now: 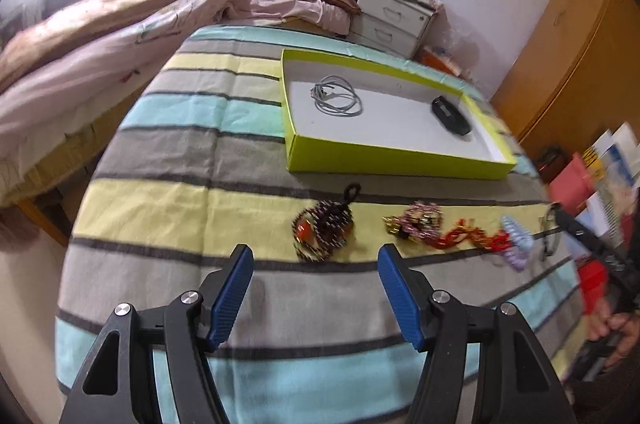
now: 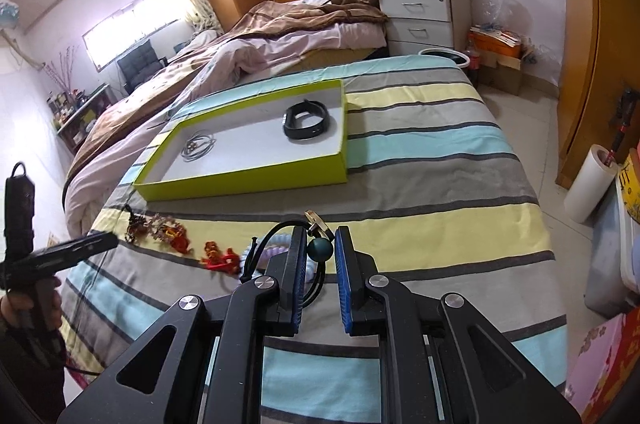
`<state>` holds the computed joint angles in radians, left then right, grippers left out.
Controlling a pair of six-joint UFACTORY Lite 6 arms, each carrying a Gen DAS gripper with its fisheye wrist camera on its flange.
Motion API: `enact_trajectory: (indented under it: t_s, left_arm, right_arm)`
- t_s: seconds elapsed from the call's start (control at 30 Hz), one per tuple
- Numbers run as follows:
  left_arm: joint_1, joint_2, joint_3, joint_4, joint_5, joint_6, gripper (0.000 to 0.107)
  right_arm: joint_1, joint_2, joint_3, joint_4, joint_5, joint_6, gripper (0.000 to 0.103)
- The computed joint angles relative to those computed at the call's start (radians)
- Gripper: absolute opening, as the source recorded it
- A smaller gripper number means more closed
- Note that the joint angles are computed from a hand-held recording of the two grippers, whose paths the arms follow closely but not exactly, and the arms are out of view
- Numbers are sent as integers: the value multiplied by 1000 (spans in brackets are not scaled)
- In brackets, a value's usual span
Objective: Organize jewelry
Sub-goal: 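Grasp the dark red beaded bracelet with the left tool while the right tool holds the hair tie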
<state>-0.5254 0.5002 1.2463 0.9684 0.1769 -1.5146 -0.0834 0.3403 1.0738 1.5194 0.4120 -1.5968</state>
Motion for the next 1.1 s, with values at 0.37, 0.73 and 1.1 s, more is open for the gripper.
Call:
enact_trajectory:
  t_s: [0.37, 0.73, 1.1]
  left_arm:
    - [-8, 156, 202, -184, 99, 263, 59]
    - [-8, 195, 248, -190, 120, 283, 36]
    - [12, 135, 167, -125, 56, 181, 29]
  right_arm:
    - [32, 9, -1, 3, 0, -2, 15]
    - [41, 21, 14, -1, -4, 6, 15]
    - [47, 18, 7, 30, -11, -18, 15]
